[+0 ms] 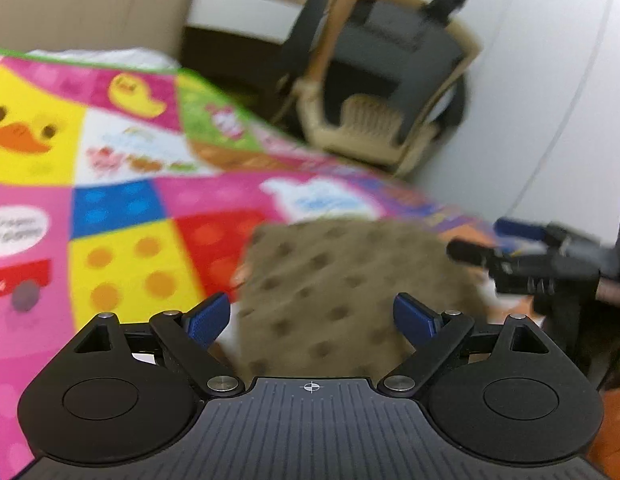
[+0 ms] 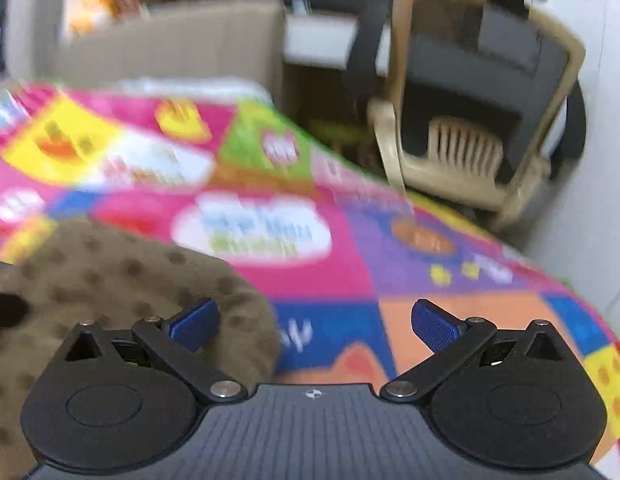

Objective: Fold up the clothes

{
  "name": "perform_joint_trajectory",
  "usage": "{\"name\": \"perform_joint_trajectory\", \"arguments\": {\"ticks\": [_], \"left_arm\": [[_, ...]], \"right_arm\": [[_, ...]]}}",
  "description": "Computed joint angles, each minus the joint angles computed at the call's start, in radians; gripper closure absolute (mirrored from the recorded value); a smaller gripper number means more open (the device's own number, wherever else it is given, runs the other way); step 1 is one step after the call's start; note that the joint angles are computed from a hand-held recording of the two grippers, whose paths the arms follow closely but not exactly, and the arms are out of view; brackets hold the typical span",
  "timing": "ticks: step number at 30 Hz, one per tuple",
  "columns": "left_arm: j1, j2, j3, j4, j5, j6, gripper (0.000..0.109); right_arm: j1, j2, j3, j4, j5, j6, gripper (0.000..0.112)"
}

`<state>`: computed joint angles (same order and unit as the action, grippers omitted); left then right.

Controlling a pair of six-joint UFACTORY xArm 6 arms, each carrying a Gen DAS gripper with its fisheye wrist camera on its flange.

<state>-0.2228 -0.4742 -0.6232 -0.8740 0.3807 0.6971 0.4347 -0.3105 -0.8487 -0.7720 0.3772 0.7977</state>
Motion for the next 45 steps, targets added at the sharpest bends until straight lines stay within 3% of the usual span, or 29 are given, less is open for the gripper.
{"name": "perform_joint_trajectory", "arguments": {"ticks": [4,7,9,11,13,15,18,22,26,28,30,37,39,41,43,45], "left_arm": [[0.047,0.033,-0.022,-0.084,0.079,0.014,0.012],[0.030,-0.037,0.021,-0.021,0.047,-0.005,0.013],[0.027,-0.106,0.059,0.008,0.055,-0.008,0.013],[0.033,-0.191,0.105,0.024,0.097,-0.006,0.013],[0.023,-0.283,0.173,0.112,0.103,-0.060,0.013],[-0.005,-0.360,0.251,0.274,0.070,-0.171,0.013],[-0.035,-0.454,0.356,0.492,0.017,-0.359,0.013],[-0.052,-0.631,0.491,0.581,-0.036,-0.558,0.011],[-0.072,-0.925,0.592,0.733,0.073,-0.784,0.009],[-0.113,-1.088,0.626,0.831,0.185,-0.889,0.007],[-0.191,-1.211,0.644,0.934,0.301,-0.985,0.006],[-0.511,-1.281,0.623,1.409,0.500,-1.340,0.006],[-0.546,-1.299,0.617,1.434,0.545,-1.366,0.006],[-0.584,-1.326,0.605,1.414,0.612,-1.382,0.006],[-0.681,-1.335,0.587,1.460,0.694,-1.453,0.006],[-0.781,-1.311,0.567,1.542,0.758,-1.533,0.006]], "right_arm": [[0.021,-0.046,0.026,-0.120,0.041,0.062,0.009],[0.043,-0.188,0.120,-0.145,0.002,0.025,0.009],[0.070,-0.302,0.212,-0.006,-0.053,-0.113,0.009],[0.121,-0.388,0.287,0.183,-0.045,-0.272,0.009],[0.170,-0.432,0.333,0.246,-0.006,-0.316,0.009],[0.208,-0.442,0.362,0.231,0.037,-0.284,0.009],[0.197,-0.459,0.395,0.288,0.013,-0.196,0.009],[0.204,-0.583,0.465,0.140,0.029,0.016,0.009],[0.309,-0.798,0.551,0.097,0.196,0.021,0.009],[0.381,-0.894,0.584,0.082,0.310,0.020,0.009],[0.414,-0.954,0.605,0.089,0.367,0.027,0.009],[0.448,-1.089,0.657,0.100,0.422,0.060,0.009],[0.464,-1.116,0.655,0.156,0.454,0.009,0.009],[0.517,-1.148,0.657,0.121,0.511,0.035,0.009],[0.577,-1.168,0.653,0.055,0.578,0.100,0.009],[0.570,-1.158,0.646,0.035,0.593,0.136,0.009]]}}
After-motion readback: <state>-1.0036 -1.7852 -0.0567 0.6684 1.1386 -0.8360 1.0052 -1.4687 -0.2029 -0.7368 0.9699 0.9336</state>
